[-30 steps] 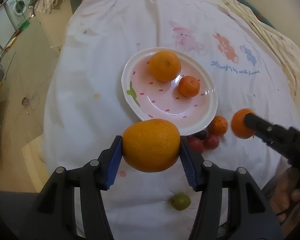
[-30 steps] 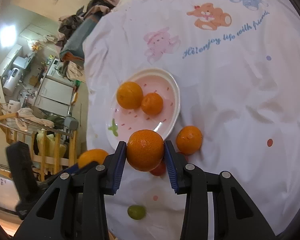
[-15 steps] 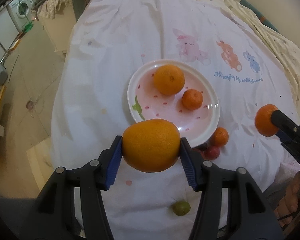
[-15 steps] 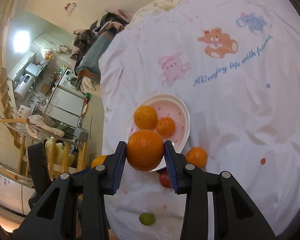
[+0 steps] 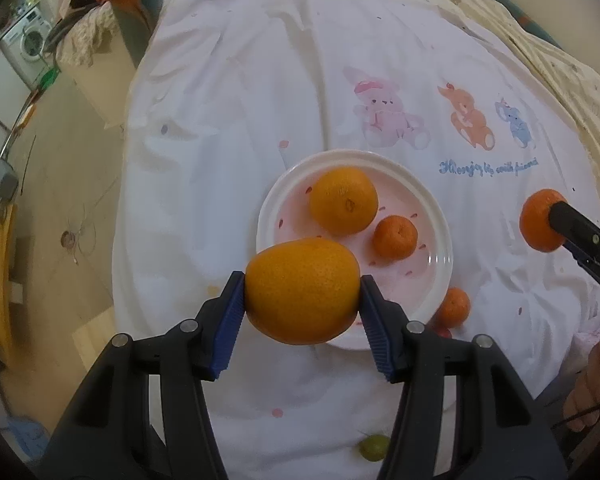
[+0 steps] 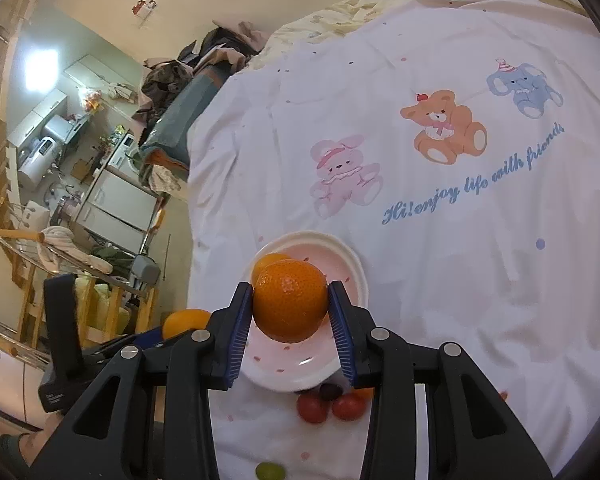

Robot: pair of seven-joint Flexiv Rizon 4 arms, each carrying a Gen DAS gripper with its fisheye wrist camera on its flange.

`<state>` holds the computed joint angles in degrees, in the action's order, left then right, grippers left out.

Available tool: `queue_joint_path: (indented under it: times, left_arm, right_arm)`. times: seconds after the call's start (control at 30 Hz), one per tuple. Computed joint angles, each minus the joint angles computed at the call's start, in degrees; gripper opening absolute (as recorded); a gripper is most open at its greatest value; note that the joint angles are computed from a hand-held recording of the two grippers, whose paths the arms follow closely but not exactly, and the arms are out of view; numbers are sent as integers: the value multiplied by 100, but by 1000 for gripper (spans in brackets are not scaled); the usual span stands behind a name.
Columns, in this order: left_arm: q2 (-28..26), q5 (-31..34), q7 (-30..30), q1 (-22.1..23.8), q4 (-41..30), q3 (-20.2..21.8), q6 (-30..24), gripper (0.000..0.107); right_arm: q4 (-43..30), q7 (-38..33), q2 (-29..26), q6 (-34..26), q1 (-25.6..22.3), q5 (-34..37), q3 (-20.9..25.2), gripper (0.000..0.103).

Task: Organize fruits
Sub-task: 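Carry the tangerine over the pink plate with the right gripper while the left carries the orange there, then lower the tangerine and orange onto the plate and open both grippers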

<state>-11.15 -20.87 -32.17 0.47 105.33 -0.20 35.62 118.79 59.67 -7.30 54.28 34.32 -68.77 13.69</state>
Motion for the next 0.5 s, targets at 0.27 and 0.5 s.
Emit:
queue_joint_path:
  times: [0.27, 0.5]
  left_arm:
    - [-306, 131, -252, -96, -321, -96, -36, 52]
    - [-559, 346, -484, -161, -455, -110, -16, 52]
  right_arm:
    - [21, -300, -146, 433, -201, 113, -153, 40]
    - [57, -371, -354, 1143, -425, -25, -398, 40]
